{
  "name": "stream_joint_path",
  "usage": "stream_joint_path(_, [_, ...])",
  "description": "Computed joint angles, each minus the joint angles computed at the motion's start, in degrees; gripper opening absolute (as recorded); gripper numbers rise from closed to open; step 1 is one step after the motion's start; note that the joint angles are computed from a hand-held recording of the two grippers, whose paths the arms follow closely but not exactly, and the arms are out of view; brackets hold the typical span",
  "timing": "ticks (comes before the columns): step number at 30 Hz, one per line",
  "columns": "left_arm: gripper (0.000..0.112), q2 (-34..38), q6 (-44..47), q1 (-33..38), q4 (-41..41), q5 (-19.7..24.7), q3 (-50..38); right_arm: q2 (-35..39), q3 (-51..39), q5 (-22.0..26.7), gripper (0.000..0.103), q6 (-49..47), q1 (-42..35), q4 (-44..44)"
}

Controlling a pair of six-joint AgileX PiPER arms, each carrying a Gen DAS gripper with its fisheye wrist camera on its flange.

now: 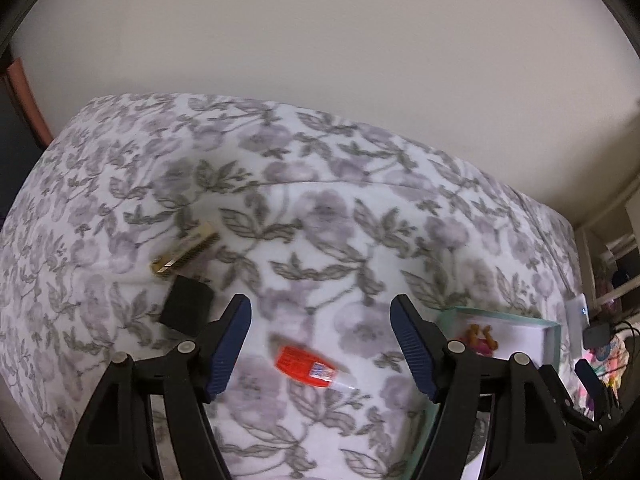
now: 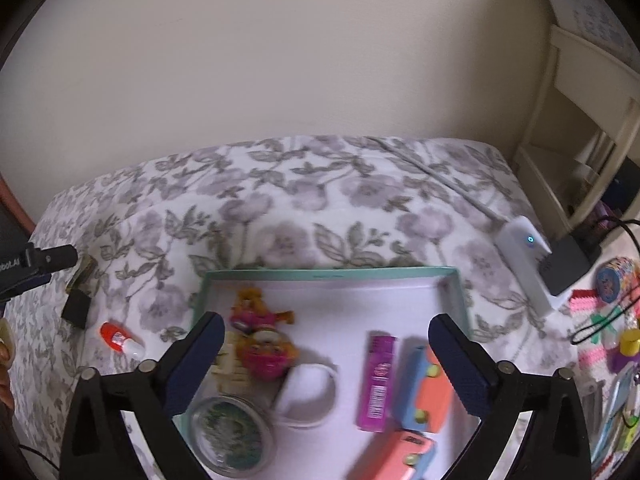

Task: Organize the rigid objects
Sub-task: 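Withdraw both grippers from the tray toward the remaining items, then move both grippers toward the red glue tube and black charger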

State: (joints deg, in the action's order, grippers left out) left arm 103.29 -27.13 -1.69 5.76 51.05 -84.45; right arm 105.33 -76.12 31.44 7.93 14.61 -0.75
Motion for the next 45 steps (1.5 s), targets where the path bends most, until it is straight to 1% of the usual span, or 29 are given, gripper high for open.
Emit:
stream_joint_path(4, [0.074,-0.8,-0.4,3.0,0.8,-0.1,1.4,0.5,-0.3,-0.8,0.103,1.3,3.1,-1.4])
stream_joint_path(16, [0.074,-3.9,-3.9,13.8,5.5,-0.8,7.2,0.9,-1.4,-3.2,0.103,-1.0,10.5,2.0])
stream_joint_path(26, [0.074,-5.0,-1.6,16.8,4.4,-0.7,8.5,3.3,-4.4,-3.0,0.103,-2.8,15.7,4.4])
stream_joint_path(30, [0.074,-5.5,-0.6,18.7,3.1,-0.9,9.1,4.9,-5.8,-2.5,0.103,-1.4,17.9,2.7])
stream_joint_path(33, [0.074,-5.9,0.5,20.1,3.2,-0.7,9.4,6.0,-6.6,-2.1,0.103,-2.5,19.1,3.6])
stream_joint_path(35, [0.074,-7.1,2.5,21.4,3.7,-2.1,10.8,6.9,-7.1,-1.9,0.103,-2.3,20.1,3.1])
stream_joint_path(39, [0.074,-7.8,4.8,25.4,4.2,-3.3,12.8,8.6,-8.3,-1.0,0.103,-1.4,21.4,2.0])
stream_joint_path(42, [0.074,-7.9,9.5,30.3,1.8,-6.0,15.6,9.6,-8.8,-0.8,0.103,-1.6,22.1,2.2])
stream_joint_path(45, [0.074,-7.9,12.2,33.9,1.7,-8.2,18.5,10.8,-9.3,-0.5,0.103,-1.5,22.6,2.0])
